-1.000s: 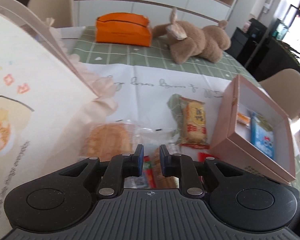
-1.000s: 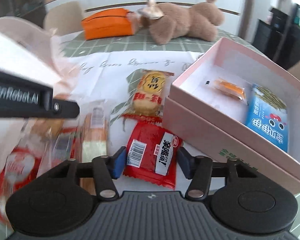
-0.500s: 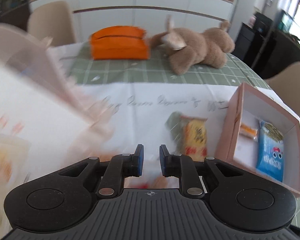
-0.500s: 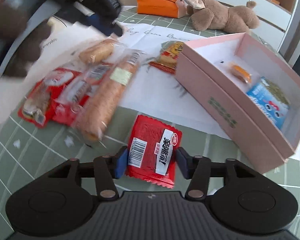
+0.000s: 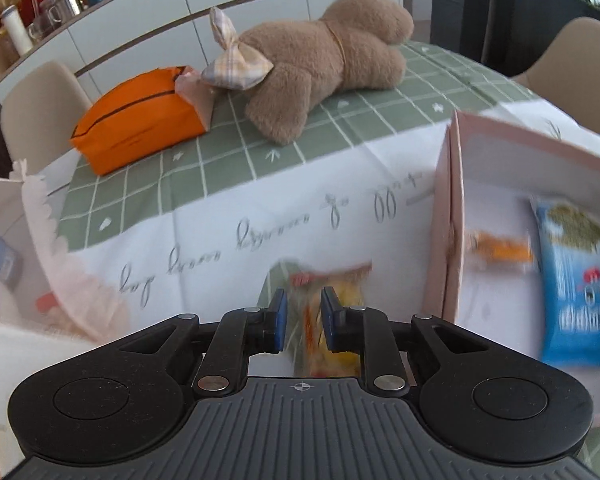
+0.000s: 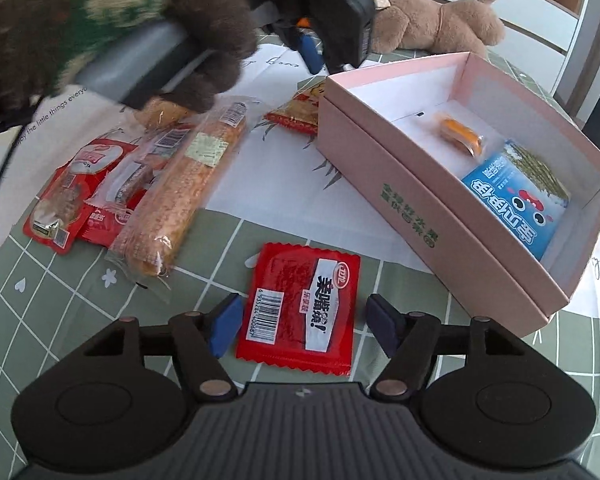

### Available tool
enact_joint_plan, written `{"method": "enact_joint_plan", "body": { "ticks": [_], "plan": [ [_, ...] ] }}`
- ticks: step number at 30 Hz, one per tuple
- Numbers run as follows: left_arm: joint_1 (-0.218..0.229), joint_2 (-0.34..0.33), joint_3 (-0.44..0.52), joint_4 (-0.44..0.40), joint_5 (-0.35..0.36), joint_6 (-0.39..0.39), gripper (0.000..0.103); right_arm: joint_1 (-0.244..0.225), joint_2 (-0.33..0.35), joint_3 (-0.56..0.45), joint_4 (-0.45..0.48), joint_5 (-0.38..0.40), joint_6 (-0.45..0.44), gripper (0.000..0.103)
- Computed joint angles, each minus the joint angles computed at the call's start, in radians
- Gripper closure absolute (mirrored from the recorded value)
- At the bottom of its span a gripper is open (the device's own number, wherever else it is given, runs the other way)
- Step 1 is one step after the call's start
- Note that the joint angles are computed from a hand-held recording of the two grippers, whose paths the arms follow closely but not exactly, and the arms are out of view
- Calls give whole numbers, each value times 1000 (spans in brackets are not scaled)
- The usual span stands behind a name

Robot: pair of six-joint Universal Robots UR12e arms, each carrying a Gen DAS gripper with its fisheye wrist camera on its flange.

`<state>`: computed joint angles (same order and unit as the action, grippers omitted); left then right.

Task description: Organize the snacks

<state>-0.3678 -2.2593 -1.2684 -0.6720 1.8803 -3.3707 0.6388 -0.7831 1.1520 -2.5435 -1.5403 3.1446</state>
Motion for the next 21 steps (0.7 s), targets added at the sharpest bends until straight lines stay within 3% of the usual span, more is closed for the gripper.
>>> {"method": "enact_joint_plan", "body": {
  "ticks": [11, 15, 18, 21],
  "plan": [
    [-23, 125, -180, -14, -18, -137, 81, -18, -20, 45, -37, 59, -83, 34],
    [-25, 186, -275, 73, -47, -247, 80, -25, -30, 53, -28, 77, -76, 35],
    [-21, 229, -333, 114, -64, -352, 80, -25, -35, 61, -76, 84, -51, 35],
    [-20, 275, -380, 112, -107, -380, 80, -20, -24, 37, -118, 80, -13, 41]
  ]
}}
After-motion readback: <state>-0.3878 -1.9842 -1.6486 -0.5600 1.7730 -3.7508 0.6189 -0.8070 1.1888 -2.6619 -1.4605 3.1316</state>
